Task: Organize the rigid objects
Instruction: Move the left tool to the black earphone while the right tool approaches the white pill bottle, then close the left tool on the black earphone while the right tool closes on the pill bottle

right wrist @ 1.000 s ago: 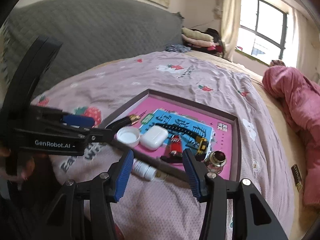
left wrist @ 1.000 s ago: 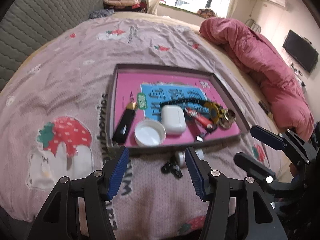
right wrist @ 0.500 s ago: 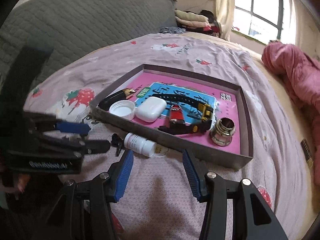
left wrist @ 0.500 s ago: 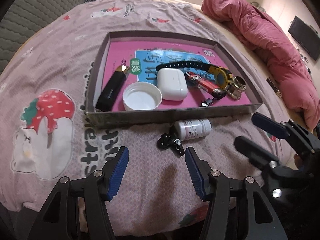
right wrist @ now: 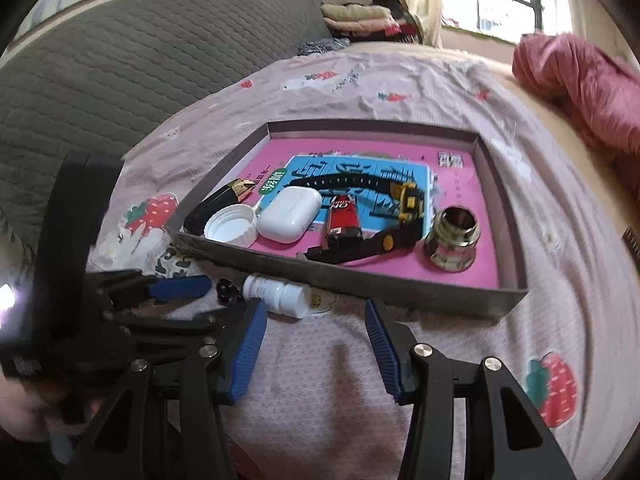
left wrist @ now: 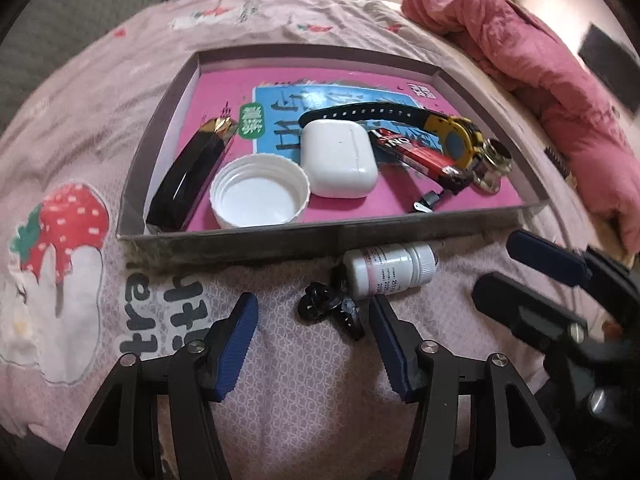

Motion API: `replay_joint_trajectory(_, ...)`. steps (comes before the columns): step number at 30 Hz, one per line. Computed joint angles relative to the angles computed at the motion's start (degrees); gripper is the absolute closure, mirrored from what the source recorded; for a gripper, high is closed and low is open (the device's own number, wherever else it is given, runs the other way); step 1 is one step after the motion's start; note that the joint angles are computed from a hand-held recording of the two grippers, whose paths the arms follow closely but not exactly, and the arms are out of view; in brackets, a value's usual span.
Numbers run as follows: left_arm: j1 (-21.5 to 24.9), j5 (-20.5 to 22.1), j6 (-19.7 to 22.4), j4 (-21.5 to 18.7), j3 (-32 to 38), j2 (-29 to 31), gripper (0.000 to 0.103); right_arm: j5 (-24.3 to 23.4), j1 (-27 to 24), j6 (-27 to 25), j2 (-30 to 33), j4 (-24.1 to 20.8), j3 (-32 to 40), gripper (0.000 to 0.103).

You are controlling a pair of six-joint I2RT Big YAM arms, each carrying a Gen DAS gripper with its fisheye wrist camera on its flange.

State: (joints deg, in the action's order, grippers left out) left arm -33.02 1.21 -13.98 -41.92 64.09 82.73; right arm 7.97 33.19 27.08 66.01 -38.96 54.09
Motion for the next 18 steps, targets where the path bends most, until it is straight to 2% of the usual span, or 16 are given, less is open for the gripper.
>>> replay_joint_trajectory(2,-0.20,-0.98,1.34,-0.56,0.14,0.13,0.053,-1.49,-0.57,2.01,0.47,0.22,0.03,0.052)
replay_joint_trajectory(5,0.59,0.26,2.11,-0.36,-0.14,-0.18,0.060,-1.80,-0.59,3.79,1.45,-0.06,0.55,0.052)
replay_joint_trajectory(6,0.92,0.79,2.35,-0.17,-0.34,-0.34,0.064,-1.70,-0.50,3.90,1.71,-0.23,0.69,0.052)
replay_joint_trajectory(7,1.23,0.73,2.75,0.10,-0.59,-0.55,0.076,-1.57,-0.39,3.99,1.91,-0.56,0.85,0.052)
replay_joint_trajectory(8,1.56,0.39,2.94,0.56,-0.77,-0.71,0.081,-1.42,-0.22,4.16,2.15,-0.91,1.01,0.052)
replay_joint_trajectory(12,4.42,5.99,1.11,1.77,-1.28,-0.55,0.083,-1.61,0.39,4.89,3.06,-1.68,1.69,0.052)
replay_joint_trajectory(18,4.89,7.87,2.32,2.65,-1.45,-0.10,0.082,-1.63,1.70,6.38,4.63,-2.53,3.19,0.052)
